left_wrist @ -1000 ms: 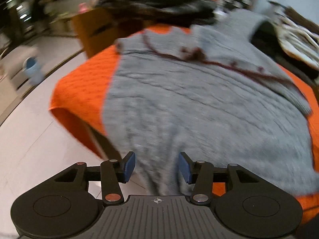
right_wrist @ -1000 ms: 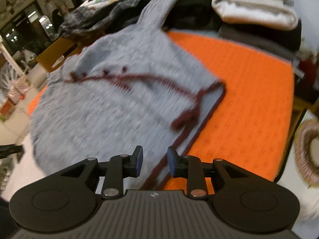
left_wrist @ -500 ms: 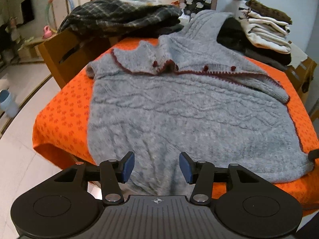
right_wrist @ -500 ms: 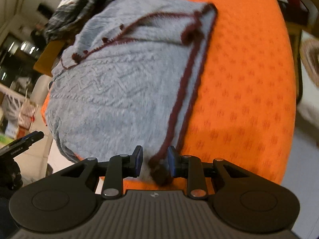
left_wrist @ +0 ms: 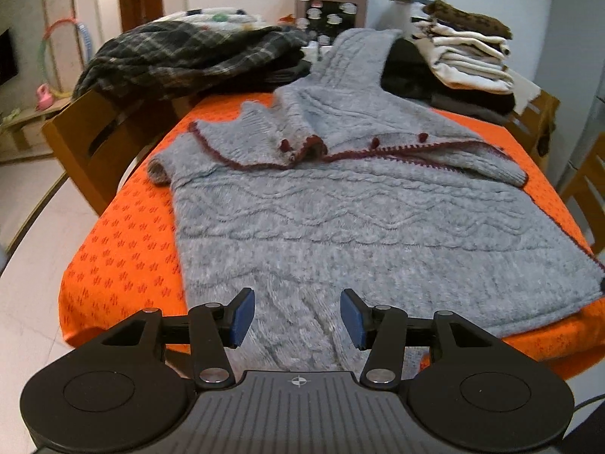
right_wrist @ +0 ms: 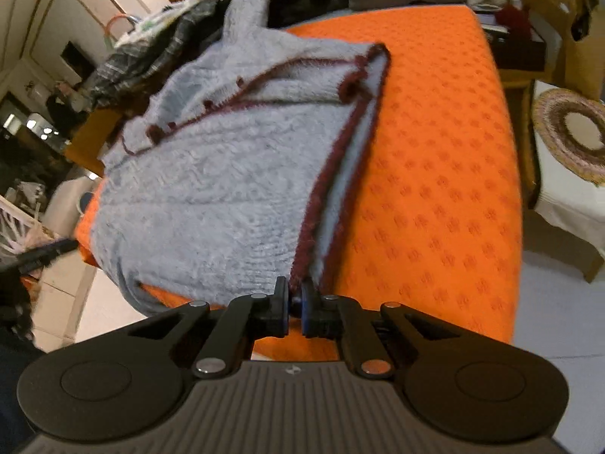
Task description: Fold clothes
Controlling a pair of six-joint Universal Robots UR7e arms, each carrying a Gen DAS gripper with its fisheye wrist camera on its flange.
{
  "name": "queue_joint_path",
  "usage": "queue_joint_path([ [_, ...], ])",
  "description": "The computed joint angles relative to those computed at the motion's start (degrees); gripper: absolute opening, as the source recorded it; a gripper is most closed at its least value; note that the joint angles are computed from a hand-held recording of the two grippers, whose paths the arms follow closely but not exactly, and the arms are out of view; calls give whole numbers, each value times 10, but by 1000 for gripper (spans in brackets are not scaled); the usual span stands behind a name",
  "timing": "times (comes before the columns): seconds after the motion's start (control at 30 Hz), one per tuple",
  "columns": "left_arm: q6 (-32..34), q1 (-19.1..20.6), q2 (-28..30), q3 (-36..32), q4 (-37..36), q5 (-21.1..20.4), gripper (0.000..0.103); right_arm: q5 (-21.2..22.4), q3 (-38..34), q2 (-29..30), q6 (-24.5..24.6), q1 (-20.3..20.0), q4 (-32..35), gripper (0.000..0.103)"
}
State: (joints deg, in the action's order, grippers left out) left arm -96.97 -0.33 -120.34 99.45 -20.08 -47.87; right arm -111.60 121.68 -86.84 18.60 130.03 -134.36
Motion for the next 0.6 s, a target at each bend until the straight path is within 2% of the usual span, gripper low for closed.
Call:
queue_joint_path([
  [0.17, 117, 26, -16, 2, -43, 16, 54, -63, 38, 8, 8, 12, -21, 7],
  [0.33, 231, 77, -23, 13, -124, 43, 57, -92, 42, 15, 21, 32, -22, 10],
  [0.37, 246, 92, -21, 14, -141, 51, 57, -101, 31, 18, 29, 37, -10, 14],
  [0.47, 302, 145, -8, 18, -207, 86, 58, -119, 6, 24, 26, 47, -10, 35],
  [0.6, 401, 232, 27, 20, -321, 143, 59, -133, -36, 51, -12, 35, -53, 37],
])
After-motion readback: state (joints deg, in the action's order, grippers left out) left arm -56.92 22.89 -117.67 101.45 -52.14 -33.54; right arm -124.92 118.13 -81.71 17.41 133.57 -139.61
